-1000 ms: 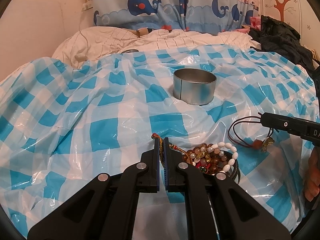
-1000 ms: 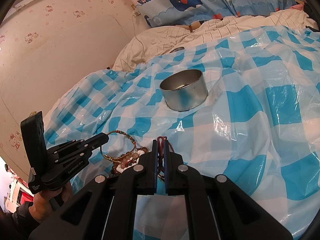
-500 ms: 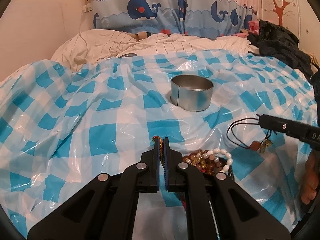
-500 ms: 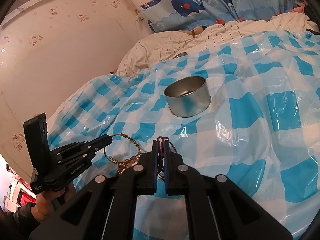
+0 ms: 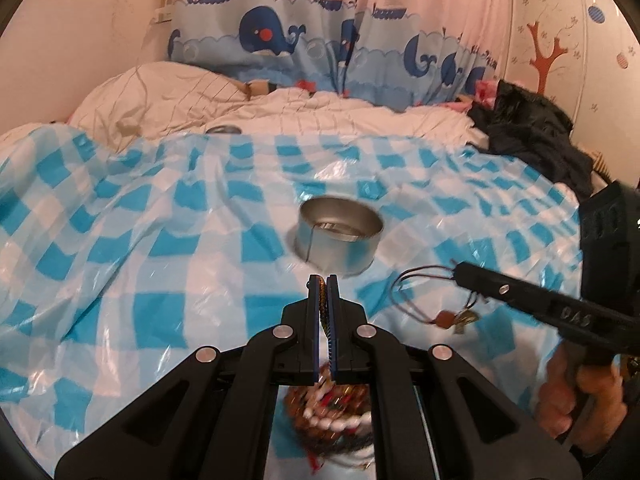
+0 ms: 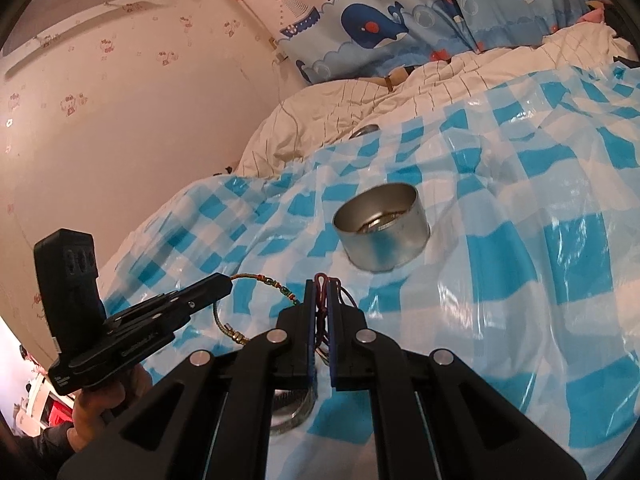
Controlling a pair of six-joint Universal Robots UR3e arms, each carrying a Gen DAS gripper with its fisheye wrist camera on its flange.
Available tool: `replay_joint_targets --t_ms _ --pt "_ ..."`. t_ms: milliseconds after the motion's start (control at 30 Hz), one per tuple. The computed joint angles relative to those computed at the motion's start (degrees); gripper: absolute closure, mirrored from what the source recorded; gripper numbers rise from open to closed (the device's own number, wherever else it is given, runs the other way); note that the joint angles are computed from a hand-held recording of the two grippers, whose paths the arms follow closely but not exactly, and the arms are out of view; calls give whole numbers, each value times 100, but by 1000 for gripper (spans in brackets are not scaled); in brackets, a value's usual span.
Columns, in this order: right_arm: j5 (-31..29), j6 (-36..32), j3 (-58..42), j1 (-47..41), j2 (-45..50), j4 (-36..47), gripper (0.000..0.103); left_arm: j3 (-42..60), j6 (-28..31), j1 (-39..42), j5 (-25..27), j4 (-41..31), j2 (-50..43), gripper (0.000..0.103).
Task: Organize jewelry
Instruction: 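Carry both bracelets over the silver tin and open both tools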
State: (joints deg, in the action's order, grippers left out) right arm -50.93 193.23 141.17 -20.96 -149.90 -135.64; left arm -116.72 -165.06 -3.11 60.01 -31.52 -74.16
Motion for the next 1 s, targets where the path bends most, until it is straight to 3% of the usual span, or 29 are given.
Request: replay_joint_targets --t_ms 133,333,533,600,667,733,867,933,1000 --pt "-11 65 -53 -75 279 -403 97 149 389 499 -676 -8 -103 100" --pt "-524 252 -326 238 1519 -1714 97 866 280 553 -979 152 -1014 100" --pt "-1085 437 -836 721 3142 -3097 97 1777 -106 376 -641 415 -2304 100" --pt "-1375 537 -1106 942 3679 -3483 97 2267 -279 -81 -516 622 -2946 99" --pt "-1684 569 -1386 1175 4190 -3734 97 2659 -375 -178 -265 393 -3329 92" --pt "-2021 582 -1740 1410 4810 -3786 97 3243 -474 -391 119 -236 -3699 56" --pt "-2265 527 -2196 1563 5628 -3356 93 3672 -561 -812 744 -565 -3930 52" --pt "-2294 563 -1975 1496 5521 -3466 72 3517 -623 -821 814 -556 -3716 47" --pt "-2415 633 -1620 1418 5194 -3674 65 3506 -815 -992 990 -495 -3607 43"
